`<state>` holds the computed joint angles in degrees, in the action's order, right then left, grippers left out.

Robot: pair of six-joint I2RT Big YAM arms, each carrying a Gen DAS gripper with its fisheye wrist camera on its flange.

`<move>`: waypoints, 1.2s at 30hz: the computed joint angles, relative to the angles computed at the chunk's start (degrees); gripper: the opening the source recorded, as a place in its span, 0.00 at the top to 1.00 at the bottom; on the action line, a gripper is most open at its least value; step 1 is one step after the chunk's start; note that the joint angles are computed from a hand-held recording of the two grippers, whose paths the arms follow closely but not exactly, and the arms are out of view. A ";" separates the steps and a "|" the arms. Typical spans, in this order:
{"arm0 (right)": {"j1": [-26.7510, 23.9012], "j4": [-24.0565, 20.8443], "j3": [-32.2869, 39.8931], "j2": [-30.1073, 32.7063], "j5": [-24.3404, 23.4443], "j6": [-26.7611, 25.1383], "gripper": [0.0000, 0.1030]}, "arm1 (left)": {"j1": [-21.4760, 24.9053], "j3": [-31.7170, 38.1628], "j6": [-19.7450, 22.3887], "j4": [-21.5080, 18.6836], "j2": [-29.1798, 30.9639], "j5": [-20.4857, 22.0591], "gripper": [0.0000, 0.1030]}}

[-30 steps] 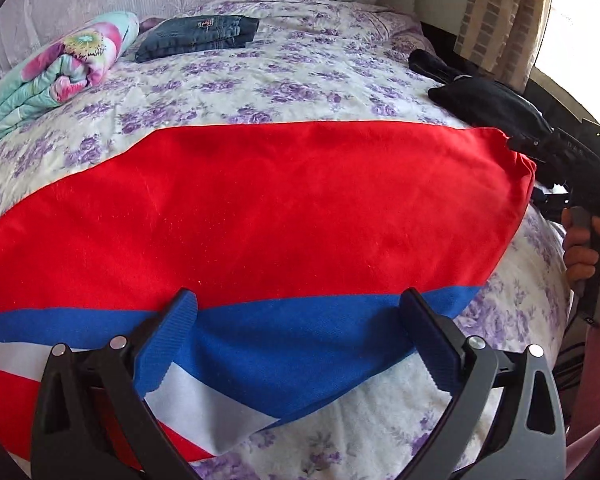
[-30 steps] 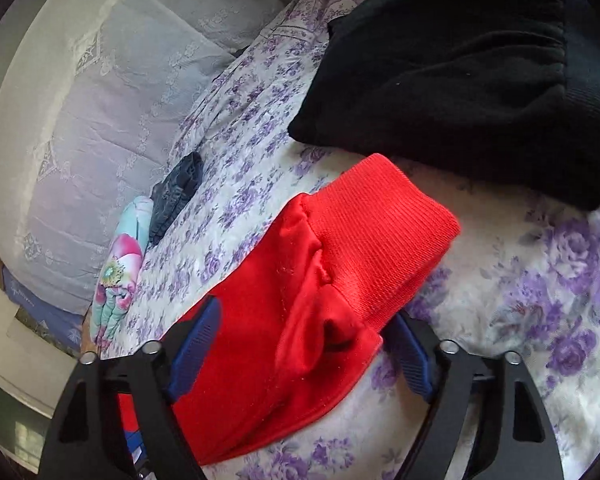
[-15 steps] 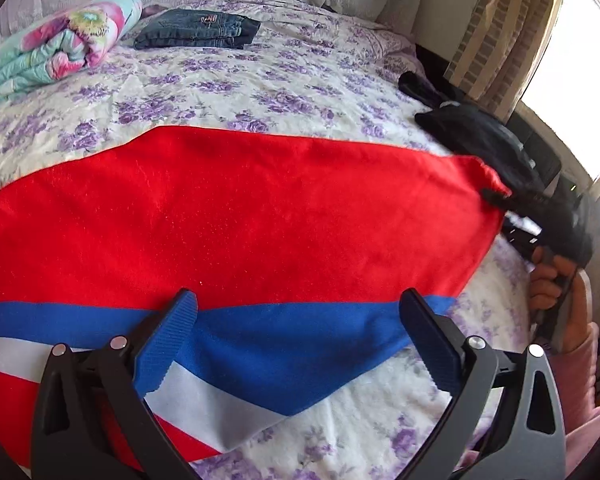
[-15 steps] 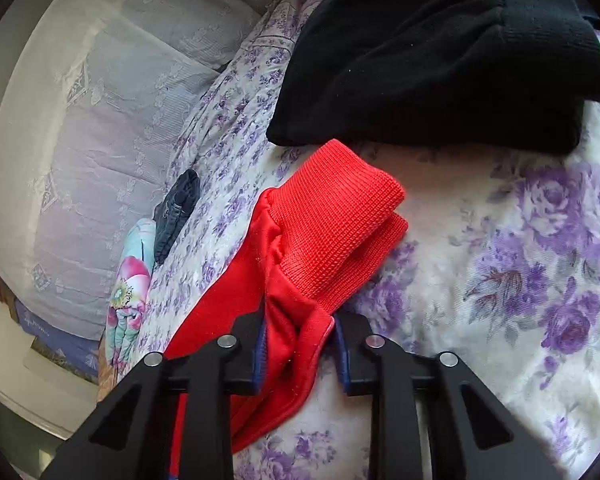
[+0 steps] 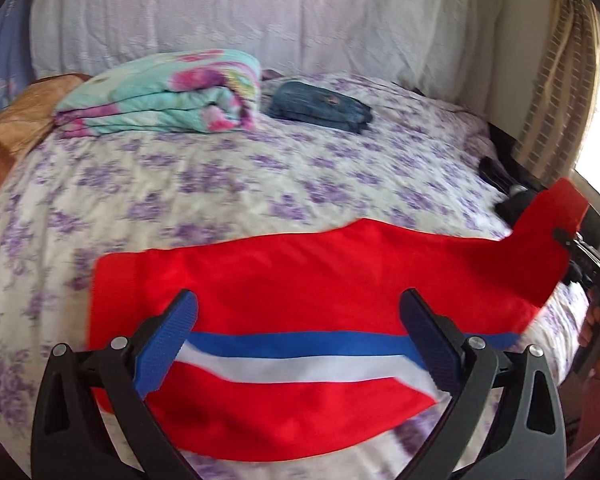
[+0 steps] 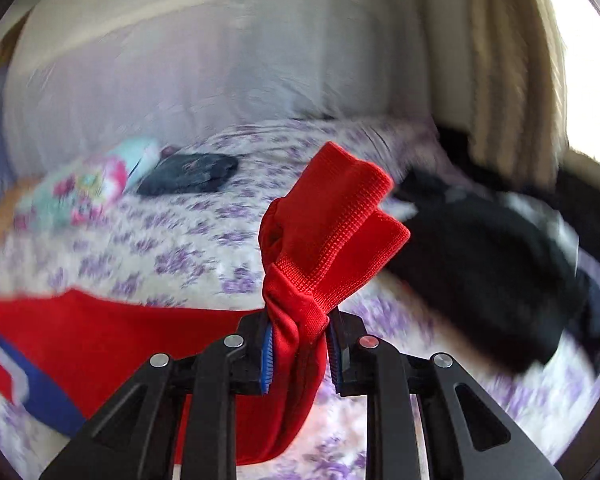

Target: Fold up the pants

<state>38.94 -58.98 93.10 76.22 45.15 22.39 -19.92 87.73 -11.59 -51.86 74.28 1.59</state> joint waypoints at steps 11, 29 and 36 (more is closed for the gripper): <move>11.14 -12.78 13.33 17.88 1.06 -26.88 0.68 | 5.25 -5.74 -4.80 5.68 -2.88 8.87 0.04; 5.27 -13.83 18.65 16.89 -25.22 -19.02 0.66 | 8.24 -8.46 -8.36 10.28 -4.03 16.52 0.04; 4.42 -9.34 17.37 14.07 -28.15 -16.30 0.93 | 8.17 -8.51 -8.25 10.33 -4.00 16.27 0.04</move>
<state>43.37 -68.32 110.46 90.28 16.99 6.09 -11.76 79.22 -19.84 -41.53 70.29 17.86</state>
